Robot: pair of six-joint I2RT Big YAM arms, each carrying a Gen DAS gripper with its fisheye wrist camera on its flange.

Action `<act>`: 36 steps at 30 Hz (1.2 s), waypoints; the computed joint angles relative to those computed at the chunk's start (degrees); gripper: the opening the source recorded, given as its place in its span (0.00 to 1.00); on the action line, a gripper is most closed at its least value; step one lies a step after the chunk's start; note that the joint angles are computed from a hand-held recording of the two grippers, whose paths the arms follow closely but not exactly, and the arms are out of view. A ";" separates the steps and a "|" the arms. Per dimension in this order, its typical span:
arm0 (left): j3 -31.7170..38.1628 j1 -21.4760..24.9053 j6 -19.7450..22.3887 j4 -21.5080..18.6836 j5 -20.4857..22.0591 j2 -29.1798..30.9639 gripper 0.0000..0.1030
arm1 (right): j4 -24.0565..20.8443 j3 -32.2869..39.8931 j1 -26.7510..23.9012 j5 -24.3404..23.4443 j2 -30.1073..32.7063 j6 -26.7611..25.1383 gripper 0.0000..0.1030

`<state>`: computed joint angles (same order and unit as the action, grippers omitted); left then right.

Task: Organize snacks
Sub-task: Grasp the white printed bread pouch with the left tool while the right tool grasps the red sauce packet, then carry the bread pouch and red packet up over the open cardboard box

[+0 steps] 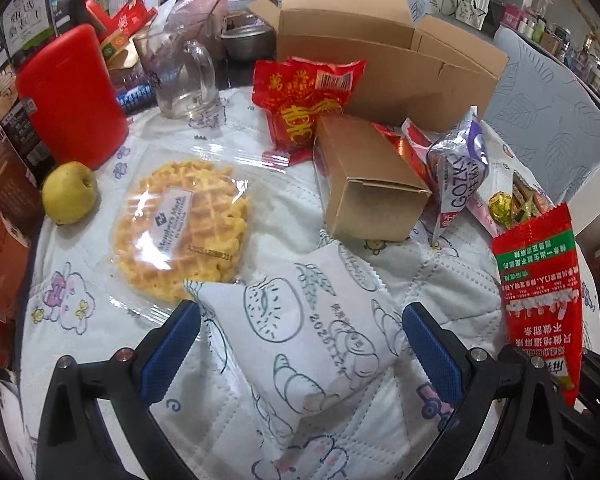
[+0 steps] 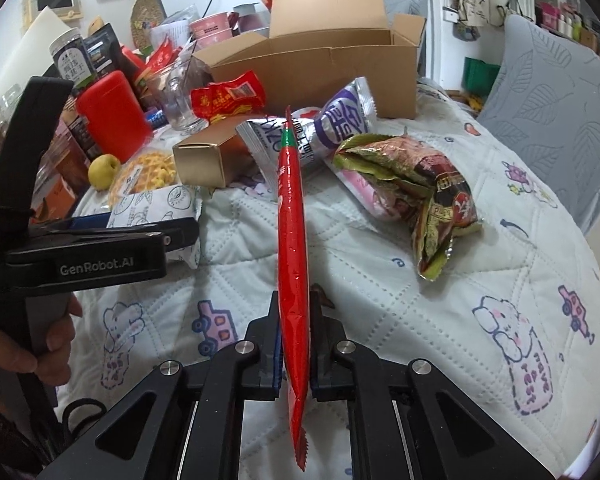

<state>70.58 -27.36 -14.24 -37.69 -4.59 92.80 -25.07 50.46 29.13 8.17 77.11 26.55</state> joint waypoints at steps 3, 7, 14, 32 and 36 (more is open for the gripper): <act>0.36 0.60 -0.57 -0.06 2.06 0.86 1.00 | 0.37 0.25 0.01 -0.26 0.44 -0.45 0.10; -0.58 0.42 0.31 2.39 2.26 0.67 0.98 | 0.17 0.83 -0.37 -1.36 1.61 -0.54 0.10; -2.69 0.01 1.70 6.03 1.68 -1.06 0.70 | 1.49 0.55 -0.73 -2.63 2.01 -0.68 0.09; -10.97 -2.81 3.09 10.03 -1.22 -11.94 0.59 | 4.39 -4.27 2.76 0.26 -5.56 0.31 0.09; -12.97 -4.32 2.88 11.15 -2.34 -15.04 0.59 | 4.61 -5.53 4.04 1.75 -8.16 0.53 0.09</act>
